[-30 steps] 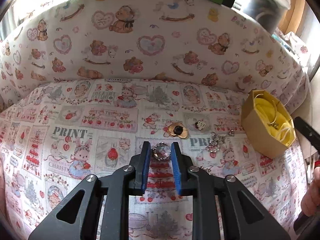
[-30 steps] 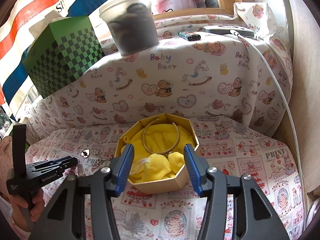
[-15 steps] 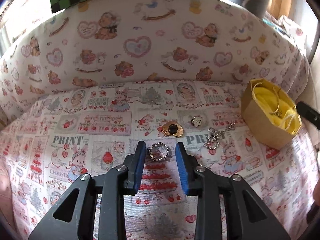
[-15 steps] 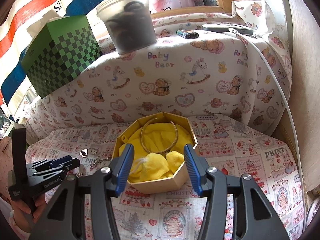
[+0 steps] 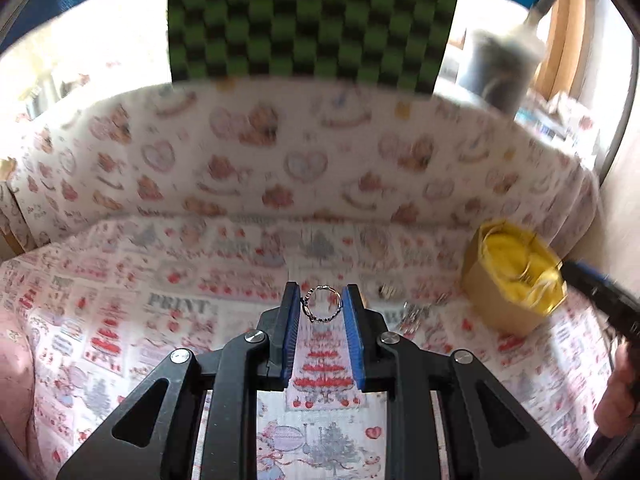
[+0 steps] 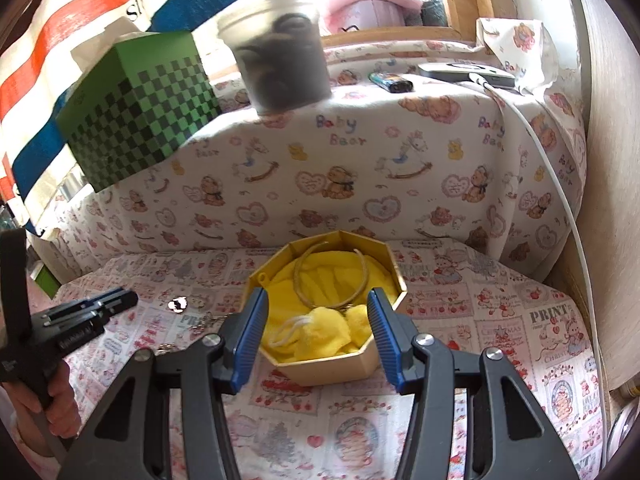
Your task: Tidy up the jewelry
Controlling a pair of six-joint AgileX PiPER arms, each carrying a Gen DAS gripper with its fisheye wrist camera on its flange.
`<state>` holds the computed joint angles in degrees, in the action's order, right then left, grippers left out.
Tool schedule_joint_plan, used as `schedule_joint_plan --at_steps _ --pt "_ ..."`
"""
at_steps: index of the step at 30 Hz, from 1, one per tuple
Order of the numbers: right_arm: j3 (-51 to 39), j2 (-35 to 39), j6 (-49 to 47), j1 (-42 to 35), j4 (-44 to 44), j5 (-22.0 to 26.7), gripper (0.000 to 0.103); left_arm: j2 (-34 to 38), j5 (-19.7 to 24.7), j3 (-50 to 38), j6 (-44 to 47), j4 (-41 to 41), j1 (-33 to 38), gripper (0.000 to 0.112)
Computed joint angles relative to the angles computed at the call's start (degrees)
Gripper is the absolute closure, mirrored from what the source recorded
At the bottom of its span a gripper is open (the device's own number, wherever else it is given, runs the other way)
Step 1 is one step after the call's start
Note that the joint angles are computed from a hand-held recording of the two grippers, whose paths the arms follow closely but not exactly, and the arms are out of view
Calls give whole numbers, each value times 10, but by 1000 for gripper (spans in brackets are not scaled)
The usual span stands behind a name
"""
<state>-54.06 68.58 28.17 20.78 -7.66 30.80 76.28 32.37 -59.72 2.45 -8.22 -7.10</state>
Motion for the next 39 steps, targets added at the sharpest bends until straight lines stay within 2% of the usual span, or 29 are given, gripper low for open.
schedule_joint_plan --at_steps 2,4,5,9,12,14,17,20,33,39 --pt "-22 7 -26 15 32 11 63 -13 -11 12 20 -21 11 92" --pt "-62 28 -18 49 19 35 66 -10 -17 15 4 -8 20 92" --pt "-89 46 -14 66 14 52 68 -13 -5 12 26 -25 39 92" --pt "-166 119 -8 98 20 88 73 -6 -7 13 39 -37 68 92" --pt "-206 175 6 111 23 92 75 6 -13 8 36 -30 82 92" --pt "-234 217 22 121 10 99 75 16 -7 3 76 -61 100 91" --pt "-263 262 3 117 36 108 75 32 -10 -5 48 -24 110 92" --pt "-286 302 1 117 39 115 75 46 8 -18 86 -69 135 92" --pt "-308 351 -4 119 37 104 83 63 5 -24 52 -29 119 91" --pt "-289 336 12 129 8 102 85 64 3 -20 49 -25 113 91"
